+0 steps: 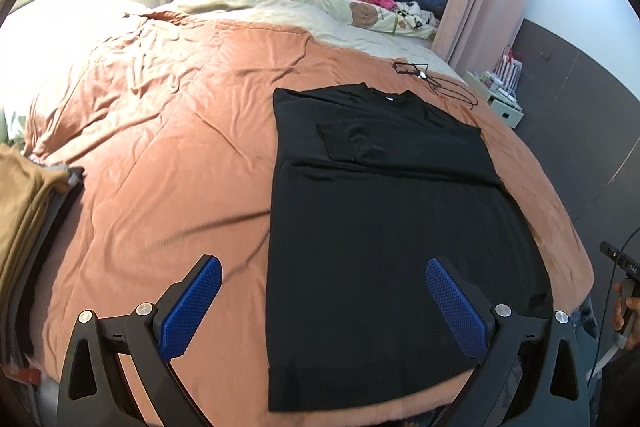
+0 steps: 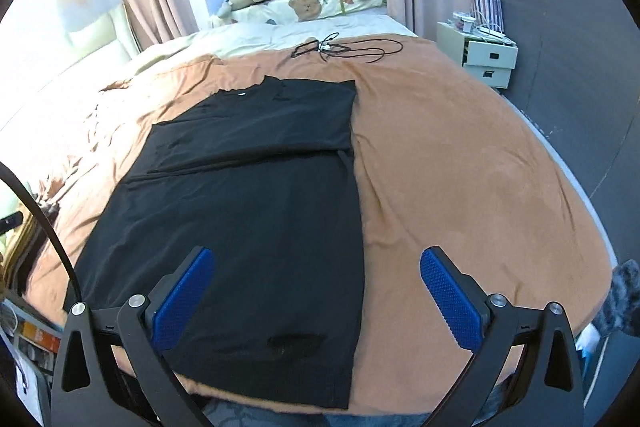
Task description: Fold small clothes
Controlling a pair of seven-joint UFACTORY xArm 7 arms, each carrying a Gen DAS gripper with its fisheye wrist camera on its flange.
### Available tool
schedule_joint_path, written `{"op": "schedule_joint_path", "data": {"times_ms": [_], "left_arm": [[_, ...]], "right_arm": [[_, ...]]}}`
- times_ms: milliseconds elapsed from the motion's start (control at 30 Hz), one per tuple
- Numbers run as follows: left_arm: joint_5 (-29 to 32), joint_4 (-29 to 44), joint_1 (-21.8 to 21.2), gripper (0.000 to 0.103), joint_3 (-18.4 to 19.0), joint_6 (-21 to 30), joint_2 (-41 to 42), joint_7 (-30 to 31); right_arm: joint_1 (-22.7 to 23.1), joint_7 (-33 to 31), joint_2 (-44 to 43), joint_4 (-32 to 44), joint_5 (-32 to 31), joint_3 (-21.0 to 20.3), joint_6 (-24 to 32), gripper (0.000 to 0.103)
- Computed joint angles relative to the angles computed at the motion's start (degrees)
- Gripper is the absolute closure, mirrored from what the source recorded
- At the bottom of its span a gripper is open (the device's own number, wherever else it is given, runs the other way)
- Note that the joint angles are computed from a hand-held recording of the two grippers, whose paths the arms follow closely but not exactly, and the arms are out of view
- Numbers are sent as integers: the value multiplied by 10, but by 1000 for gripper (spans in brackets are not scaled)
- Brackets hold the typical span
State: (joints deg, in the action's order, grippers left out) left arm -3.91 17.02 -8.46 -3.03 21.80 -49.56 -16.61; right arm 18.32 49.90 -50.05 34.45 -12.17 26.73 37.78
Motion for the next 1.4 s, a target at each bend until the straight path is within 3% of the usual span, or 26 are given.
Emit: {"op": "schedule_joint_path", "data": {"times_ms": [300,467,733,867,1100,1233,1400], "left_arm": [[-10,-87,-17,8,1,30,-110,-22],[-20,-130,-17,20,11,51,-163,-34],[-32,-185,-13,34,34,66,-207,-36],[-40,-202,-12,44,49,51,-186,-29],[-62,-217,-14,50,83,2,-115,-1],[-91,-219,-31,55,127,-42,-63,32],[-127,-215,-60,57,169,-84,-24,70]], "right_arm": [[62,41,-135,-110,39,5,9,0],[97,62,-167,-157,58,7,-5,0],[132,82,-172,-216,82,-20,-29,26],[135,90,-148,-229,90,-32,-53,28],[125,79,-95,-232,91,-58,-93,33],[131,59,-73,-243,106,-94,-135,53],[129,34,-57,-247,114,-107,-169,54]]}}
